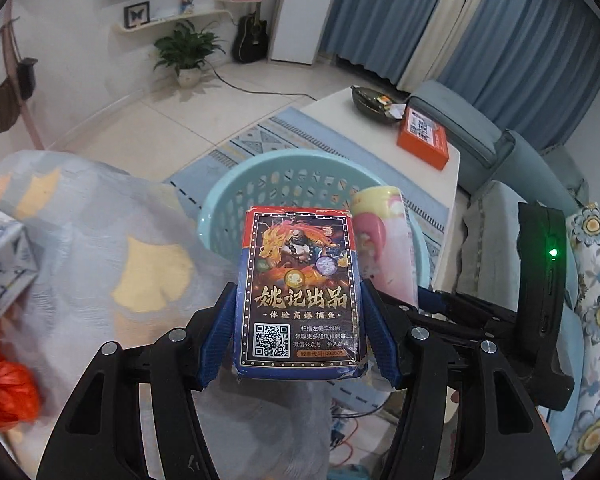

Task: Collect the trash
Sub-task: 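Carry the card box and pink bottle over the basket and release both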

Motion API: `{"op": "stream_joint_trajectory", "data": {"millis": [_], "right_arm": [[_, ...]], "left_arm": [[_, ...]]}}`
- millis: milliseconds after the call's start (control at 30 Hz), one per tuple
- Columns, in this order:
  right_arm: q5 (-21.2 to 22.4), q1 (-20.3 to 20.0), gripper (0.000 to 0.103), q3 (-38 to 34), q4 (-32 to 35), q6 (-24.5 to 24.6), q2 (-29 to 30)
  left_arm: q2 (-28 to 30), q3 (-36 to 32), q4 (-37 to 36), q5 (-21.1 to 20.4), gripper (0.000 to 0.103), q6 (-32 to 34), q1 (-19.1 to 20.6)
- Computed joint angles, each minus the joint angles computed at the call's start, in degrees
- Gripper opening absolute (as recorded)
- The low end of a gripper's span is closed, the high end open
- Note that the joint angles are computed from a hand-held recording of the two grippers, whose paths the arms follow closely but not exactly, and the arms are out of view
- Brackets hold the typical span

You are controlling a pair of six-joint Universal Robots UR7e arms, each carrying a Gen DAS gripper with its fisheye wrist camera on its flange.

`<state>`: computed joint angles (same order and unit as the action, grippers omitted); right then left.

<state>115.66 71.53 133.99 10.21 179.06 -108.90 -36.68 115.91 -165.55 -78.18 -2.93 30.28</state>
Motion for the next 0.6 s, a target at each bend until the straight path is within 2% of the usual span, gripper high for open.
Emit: {"op": "stream_joint_trajectory", "data": {"millis": [167,300,367,500,600], "right_arm": [[-0.01,-1.82,0.046,-1.50,0.53,0.07,0.88],[-2.05,-3.86,0.052,-0.64,0.86,0.09,-2.05],[-0.74,-3.24,0.057,-0.18,0.79,-0.03,-3.42],[-1.07,-2.69,0.058,0.46,1.56,-0.38,-6.46],[1.75,1.27,0.058,0.21,1.44,0.09,-6.41]], "left_arm": [[2.01,-1.02,-0.89,1.02,0.059,-0.11,-1.05],[1.85,-0.81,-1.66,1.01,0.073,-0.62,-1.10],[1.22,-0.22,-2.21,0.20,0.074,-0.92,-0.86],[-0.08,1.20,-3.97,-0.45,0.074,-1.71,-1.08],[-1.41,2.61,-5.76,-1.17,0.074,-1.80,-1.28]]}}
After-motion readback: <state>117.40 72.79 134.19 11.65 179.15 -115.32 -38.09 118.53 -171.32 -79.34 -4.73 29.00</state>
